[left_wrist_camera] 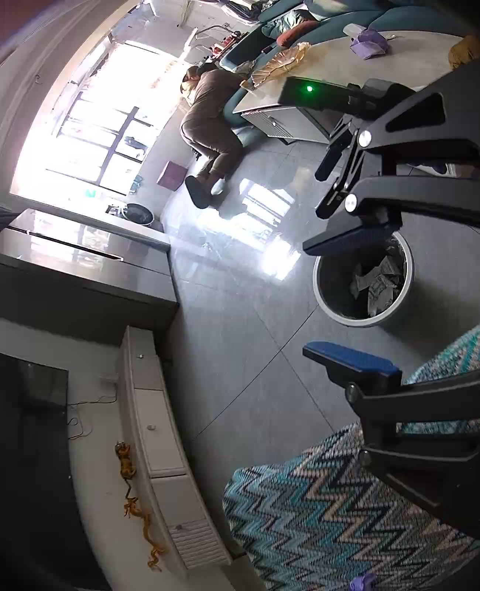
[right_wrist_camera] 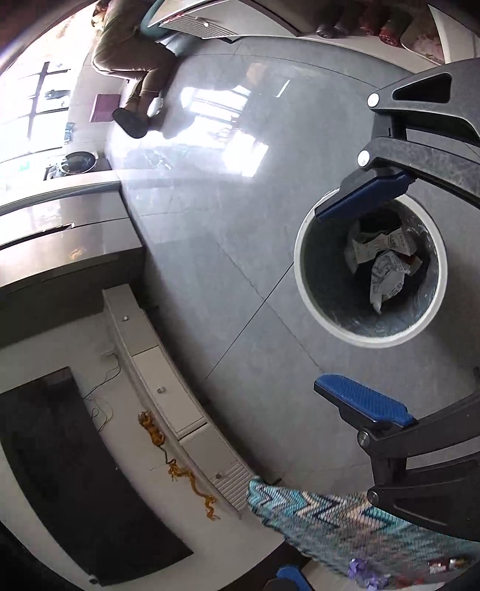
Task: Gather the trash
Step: 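Move both tools back over the blanket, then grasp the purple glove with the left tool while the right tool grasps the brown snack bag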
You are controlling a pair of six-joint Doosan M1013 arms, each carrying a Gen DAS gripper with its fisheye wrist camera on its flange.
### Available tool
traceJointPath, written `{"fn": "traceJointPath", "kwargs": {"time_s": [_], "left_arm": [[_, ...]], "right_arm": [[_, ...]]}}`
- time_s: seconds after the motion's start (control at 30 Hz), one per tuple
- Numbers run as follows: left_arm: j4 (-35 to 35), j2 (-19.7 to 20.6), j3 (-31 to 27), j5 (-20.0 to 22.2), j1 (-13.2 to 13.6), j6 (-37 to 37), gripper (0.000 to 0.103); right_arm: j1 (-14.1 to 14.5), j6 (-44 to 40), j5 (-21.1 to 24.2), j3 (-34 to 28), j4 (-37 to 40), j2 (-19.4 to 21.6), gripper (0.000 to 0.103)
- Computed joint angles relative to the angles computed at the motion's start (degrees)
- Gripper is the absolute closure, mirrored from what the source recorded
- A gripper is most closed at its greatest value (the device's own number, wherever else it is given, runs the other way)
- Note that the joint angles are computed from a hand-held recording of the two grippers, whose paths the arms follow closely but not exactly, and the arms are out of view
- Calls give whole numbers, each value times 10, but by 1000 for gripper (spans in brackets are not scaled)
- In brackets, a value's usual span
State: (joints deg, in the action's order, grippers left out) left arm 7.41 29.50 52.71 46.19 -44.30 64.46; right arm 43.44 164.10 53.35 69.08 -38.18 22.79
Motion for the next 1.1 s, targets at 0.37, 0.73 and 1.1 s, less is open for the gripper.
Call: {"fn": "traceJointPath", "kwargs": {"time_s": [0.37, 0.73, 1.1], "left_arm": [[157, -168, 214, -52, 18, -150, 56], [166, -245, 328, -48, 83, -207, 56], [94, -195, 298, -23, 139, -134, 46]], "right_arm": [[64, -102, -47, -99, -6, 22, 20], [89, -321, -93, -195, 181, 84, 20], [87, -623, -5, -333, 480, 195, 20]]}}
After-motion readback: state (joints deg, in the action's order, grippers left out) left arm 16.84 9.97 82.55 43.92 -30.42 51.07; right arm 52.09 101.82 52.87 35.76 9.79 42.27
